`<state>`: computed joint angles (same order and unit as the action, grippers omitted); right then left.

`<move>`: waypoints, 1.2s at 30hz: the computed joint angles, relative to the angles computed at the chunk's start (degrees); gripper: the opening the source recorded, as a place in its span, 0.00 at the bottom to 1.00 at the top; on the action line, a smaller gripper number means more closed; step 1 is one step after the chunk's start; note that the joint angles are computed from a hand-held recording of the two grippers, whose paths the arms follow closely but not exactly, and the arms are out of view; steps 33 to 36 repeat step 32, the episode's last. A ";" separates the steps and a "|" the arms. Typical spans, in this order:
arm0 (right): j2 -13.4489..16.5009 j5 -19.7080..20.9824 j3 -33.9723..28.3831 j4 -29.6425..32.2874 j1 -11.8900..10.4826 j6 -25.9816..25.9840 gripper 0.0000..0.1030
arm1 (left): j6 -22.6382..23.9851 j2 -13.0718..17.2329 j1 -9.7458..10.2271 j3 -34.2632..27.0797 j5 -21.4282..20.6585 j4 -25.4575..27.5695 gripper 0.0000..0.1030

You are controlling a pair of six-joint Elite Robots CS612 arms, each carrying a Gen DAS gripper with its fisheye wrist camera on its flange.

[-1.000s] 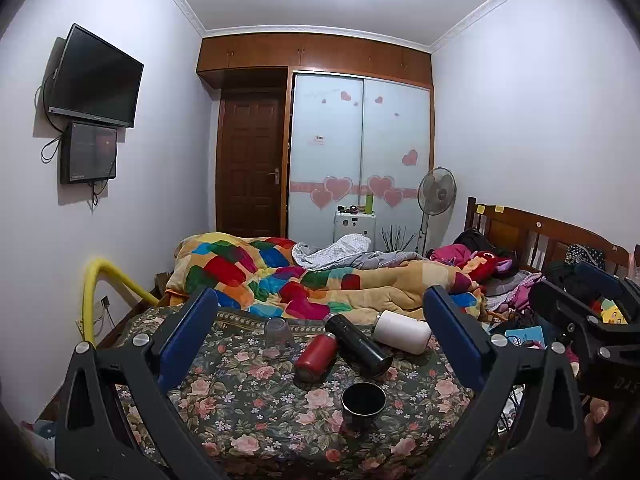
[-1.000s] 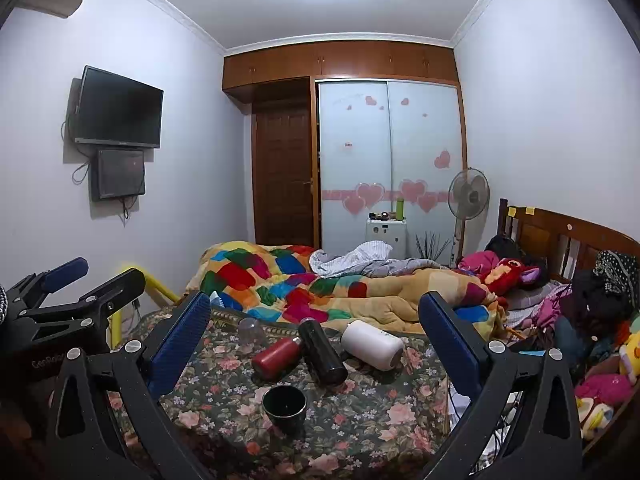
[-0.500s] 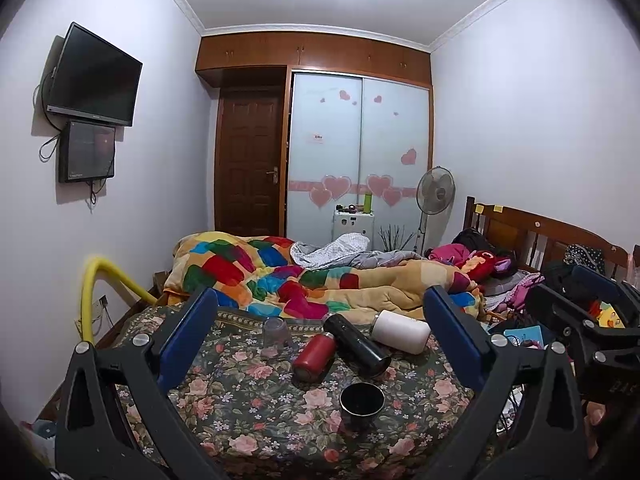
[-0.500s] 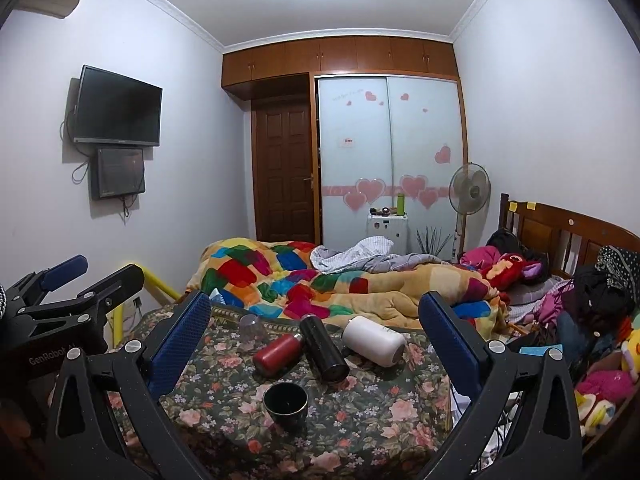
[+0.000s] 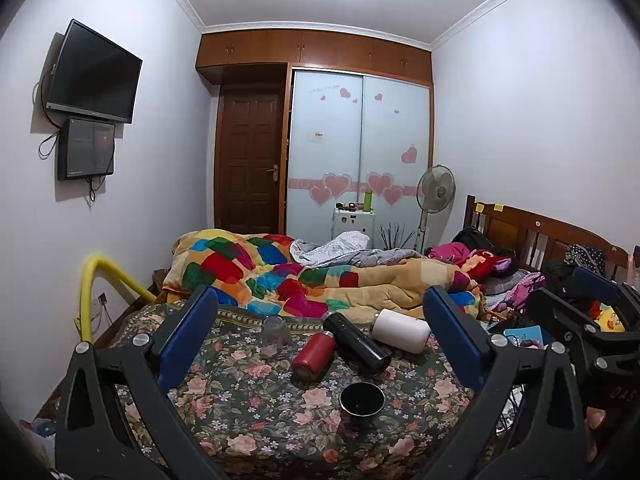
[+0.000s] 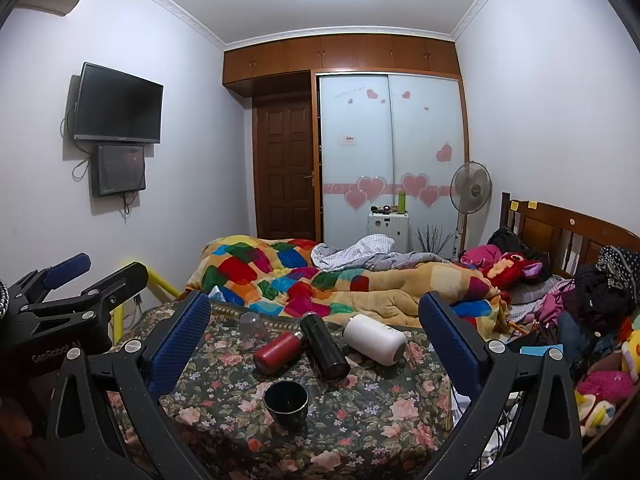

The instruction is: Flip cup upright

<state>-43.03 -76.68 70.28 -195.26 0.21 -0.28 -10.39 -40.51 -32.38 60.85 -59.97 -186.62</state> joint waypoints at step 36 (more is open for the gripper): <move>0.86 -0.57 -1.35 1.87 0.45 0.33 1.00 | -0.25 0.88 0.45 -1.35 -1.74 1.33 1.00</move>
